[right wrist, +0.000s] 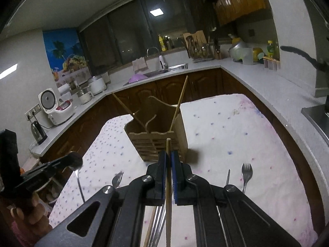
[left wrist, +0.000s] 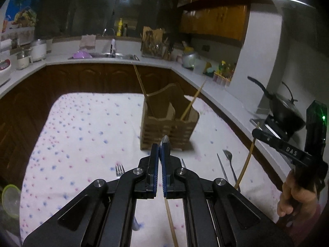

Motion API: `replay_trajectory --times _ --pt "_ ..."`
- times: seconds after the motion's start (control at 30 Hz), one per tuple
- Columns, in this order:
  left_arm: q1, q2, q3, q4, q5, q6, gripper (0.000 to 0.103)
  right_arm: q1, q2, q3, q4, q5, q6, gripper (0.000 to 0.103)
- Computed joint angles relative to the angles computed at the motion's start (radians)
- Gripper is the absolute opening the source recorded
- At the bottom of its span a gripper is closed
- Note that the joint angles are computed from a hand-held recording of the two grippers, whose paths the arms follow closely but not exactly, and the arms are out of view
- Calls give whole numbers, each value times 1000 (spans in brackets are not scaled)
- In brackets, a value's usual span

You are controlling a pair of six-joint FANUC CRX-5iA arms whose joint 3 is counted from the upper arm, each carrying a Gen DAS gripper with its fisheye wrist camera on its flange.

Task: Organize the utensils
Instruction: 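Lift the spoon and chopstick and carry both over the wooden holder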

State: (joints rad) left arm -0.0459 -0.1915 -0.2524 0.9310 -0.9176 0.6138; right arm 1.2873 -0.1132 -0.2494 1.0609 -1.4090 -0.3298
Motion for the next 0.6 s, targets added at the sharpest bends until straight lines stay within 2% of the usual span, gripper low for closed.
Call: replay_trajectory --times 0.27,0.6 --pt "6 9 19 38 34 -2 2 -14 3 4 42 -1 -10 5" --pt "-19 22 39 48 117 12 2 -48 -3 -8 98 13 -31 5"
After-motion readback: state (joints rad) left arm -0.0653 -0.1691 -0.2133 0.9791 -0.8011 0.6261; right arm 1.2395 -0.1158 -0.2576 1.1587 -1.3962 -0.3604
